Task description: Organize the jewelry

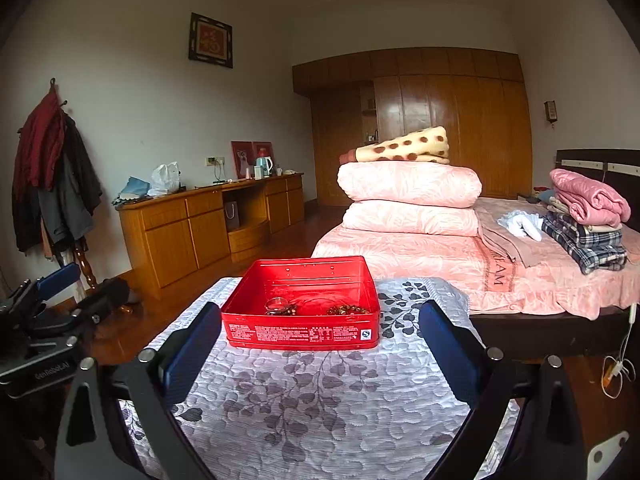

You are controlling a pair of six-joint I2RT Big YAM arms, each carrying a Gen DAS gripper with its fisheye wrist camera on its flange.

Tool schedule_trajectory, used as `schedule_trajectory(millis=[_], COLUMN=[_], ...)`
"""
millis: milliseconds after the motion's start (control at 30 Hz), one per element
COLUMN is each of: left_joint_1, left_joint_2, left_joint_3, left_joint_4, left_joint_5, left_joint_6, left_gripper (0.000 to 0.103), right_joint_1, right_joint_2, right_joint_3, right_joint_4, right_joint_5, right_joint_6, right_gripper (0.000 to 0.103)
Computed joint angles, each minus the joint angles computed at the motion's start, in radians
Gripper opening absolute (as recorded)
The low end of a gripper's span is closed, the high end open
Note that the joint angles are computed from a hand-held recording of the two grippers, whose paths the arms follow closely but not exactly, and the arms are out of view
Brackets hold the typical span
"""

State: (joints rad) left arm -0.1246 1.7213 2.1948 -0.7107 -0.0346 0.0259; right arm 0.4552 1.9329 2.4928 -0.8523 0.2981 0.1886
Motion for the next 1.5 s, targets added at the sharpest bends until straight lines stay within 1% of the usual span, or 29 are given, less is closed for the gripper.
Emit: schedule_trajectory(millis=[467, 1500], left_joint_1=[-0.001, 0.000], left_joint_2=[0.003, -0.001], left_joint_3=[0.013, 0.011], left_joint_4=[-0.009, -0.017], left_joint_5=[0.002, 0.010], left_joint_6=[0.007, -0.005], left_gripper=[0.098, 0.098], right_joint_1=[0.006, 0.010], right_joint_2=[0.030, 0.034], right_joint_3=[0.061, 0.072], right_joint_4=[-0.026, -0.031], right_joint_5=[-0.004, -0.005], right_joint_6=[-0.016, -0.019], right_gripper=[0.097, 0.097])
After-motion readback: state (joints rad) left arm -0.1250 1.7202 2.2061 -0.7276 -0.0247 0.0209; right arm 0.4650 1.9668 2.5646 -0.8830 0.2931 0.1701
